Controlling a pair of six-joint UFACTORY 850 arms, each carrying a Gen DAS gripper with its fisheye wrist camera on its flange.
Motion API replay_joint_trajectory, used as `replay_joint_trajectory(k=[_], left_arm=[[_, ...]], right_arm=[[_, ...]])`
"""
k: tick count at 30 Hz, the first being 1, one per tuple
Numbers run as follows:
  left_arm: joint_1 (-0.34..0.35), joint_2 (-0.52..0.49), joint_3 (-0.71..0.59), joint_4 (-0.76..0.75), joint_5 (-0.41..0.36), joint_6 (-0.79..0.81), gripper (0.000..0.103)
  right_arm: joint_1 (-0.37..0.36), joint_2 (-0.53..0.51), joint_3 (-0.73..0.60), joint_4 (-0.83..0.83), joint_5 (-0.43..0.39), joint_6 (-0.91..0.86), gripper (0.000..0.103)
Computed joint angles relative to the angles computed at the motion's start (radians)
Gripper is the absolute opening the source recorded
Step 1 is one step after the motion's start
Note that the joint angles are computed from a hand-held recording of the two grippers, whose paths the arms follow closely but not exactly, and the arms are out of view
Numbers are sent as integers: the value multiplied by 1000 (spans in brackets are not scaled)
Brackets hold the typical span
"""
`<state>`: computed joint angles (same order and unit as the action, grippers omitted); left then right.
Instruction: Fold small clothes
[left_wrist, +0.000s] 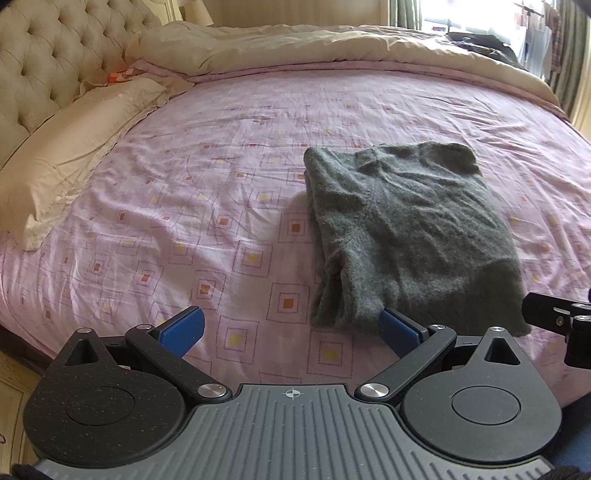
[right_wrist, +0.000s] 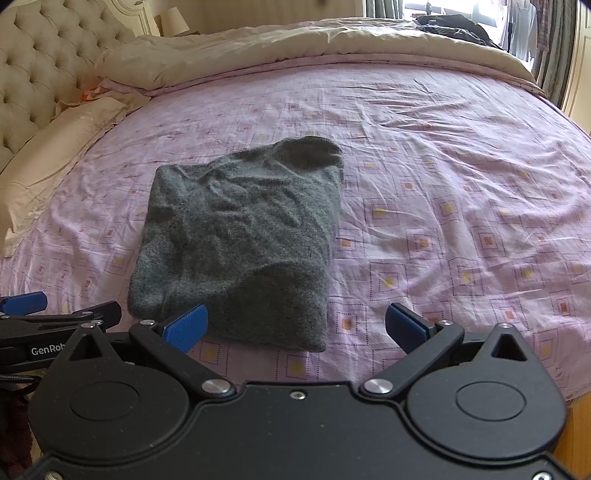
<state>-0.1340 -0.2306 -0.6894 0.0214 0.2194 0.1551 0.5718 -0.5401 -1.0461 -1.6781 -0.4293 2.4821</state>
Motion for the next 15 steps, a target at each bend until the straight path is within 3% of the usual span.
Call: replay_joint_trajectory(k=[15], left_arm=[[-3, -8, -12, 26, -30, -25, 102]], right_arm=[[-4, -12, -15, 23, 13, -40, 102]])
